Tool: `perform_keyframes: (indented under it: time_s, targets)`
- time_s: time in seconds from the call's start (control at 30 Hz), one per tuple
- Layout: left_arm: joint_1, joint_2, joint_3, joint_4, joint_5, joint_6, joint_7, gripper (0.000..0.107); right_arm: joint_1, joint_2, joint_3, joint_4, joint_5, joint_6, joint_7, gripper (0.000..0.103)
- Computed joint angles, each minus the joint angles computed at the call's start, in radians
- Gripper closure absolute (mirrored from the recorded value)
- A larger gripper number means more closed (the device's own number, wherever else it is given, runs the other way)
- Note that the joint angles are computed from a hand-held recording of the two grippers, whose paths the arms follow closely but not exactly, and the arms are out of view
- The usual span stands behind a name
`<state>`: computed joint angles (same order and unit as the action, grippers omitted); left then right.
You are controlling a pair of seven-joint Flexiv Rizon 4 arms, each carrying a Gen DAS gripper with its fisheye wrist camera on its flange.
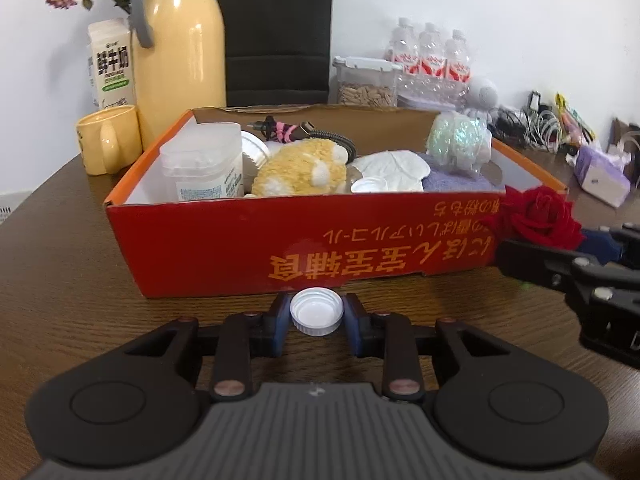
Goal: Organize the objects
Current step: 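Carry the red rose and small white cap over the box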
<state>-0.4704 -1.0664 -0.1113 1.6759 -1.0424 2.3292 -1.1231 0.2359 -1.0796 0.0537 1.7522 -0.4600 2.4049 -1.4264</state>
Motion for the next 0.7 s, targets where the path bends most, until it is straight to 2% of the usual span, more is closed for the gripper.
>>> perform_keyframes:
  time_s: [0.43, 0.7]
  targets:
    - [0.029, 0.04, -0.008, 0.083, 0.159, 0.133, -0.157, 0.077, 0.004, 0.015, -0.003, 0.013, 0.021, 0.066, -0.018, 0.065]
    - [0.042, 0.059, 0.008, 0.045, 0.189, 0.184, -0.147, 0.077, 0.022, 0.036, -0.018, -0.046, 0.027, 0.036, -0.019, 0.065]
